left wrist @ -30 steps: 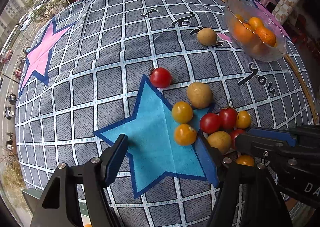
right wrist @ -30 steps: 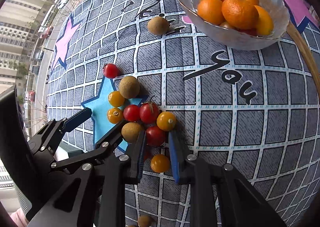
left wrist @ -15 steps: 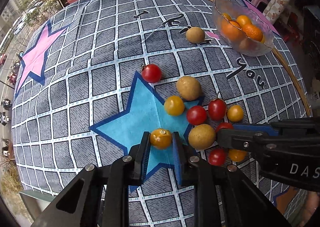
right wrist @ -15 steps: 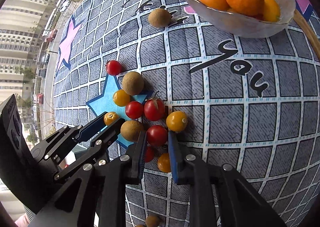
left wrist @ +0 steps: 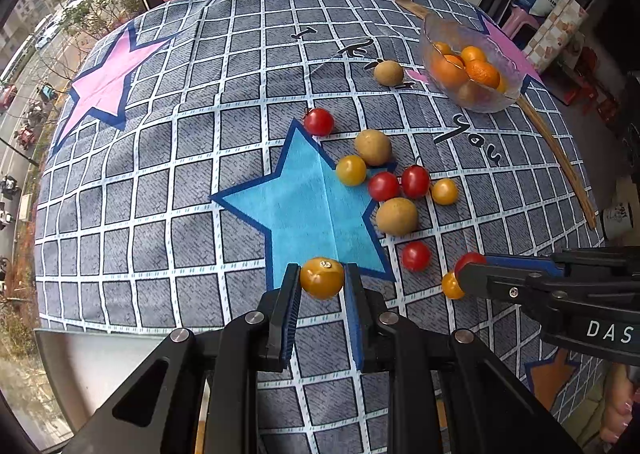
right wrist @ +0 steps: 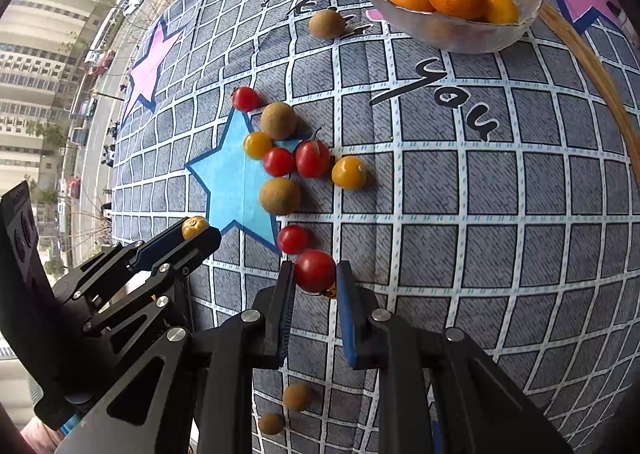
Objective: Organize fruits
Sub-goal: 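Carry both tomatoes over the white tray and open both grippers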
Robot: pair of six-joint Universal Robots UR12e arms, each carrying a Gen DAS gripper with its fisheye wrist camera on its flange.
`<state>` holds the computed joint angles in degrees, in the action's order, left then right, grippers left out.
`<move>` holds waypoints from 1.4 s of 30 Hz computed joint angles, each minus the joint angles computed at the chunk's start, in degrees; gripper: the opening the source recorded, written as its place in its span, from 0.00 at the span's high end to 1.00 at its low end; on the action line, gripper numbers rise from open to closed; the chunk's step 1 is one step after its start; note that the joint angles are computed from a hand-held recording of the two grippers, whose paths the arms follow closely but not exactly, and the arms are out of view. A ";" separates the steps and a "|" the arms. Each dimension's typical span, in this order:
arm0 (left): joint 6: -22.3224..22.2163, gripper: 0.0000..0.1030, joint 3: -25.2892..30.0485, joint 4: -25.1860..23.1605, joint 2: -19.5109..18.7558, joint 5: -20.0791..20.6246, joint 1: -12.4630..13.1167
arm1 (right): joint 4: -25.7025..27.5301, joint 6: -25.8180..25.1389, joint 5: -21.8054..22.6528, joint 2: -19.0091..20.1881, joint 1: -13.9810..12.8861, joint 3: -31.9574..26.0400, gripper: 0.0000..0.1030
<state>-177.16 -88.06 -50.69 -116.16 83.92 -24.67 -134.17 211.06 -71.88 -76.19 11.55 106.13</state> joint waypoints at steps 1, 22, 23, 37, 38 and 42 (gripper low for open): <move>-0.42 0.78 -0.58 0.16 0.57 -0.16 0.13 | 0.56 -0.48 -0.40 -0.16 0.44 -0.15 0.79; -11.47 0.78 -20.50 2.99 17.64 2.75 7.51 | 8.06 -9.03 -0.87 2.49 10.50 -7.66 0.79; -11.90 0.78 -21.22 2.88 18.11 3.03 7.83 | 8.41 -9.56 -0.90 3.02 10.91 -8.39 0.79; -15.62 0.78 -25.47 2.64 18.66 3.86 10.07 | 15.10 -15.30 -3.61 12.99 15.27 -20.85 0.79; -15.60 0.78 -25.49 2.59 18.55 3.87 10.04 | 15.63 -15.62 -3.86 13.72 15.45 -21.67 0.79; -15.99 0.78 -25.64 2.79 18.32 3.69 10.01 | 18.04 -16.07 -4.40 15.87 15.92 -23.91 0.78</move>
<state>-193.15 -113.70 -47.90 -97.84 87.61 -14.65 -116.13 194.99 -76.28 -60.32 27.47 82.23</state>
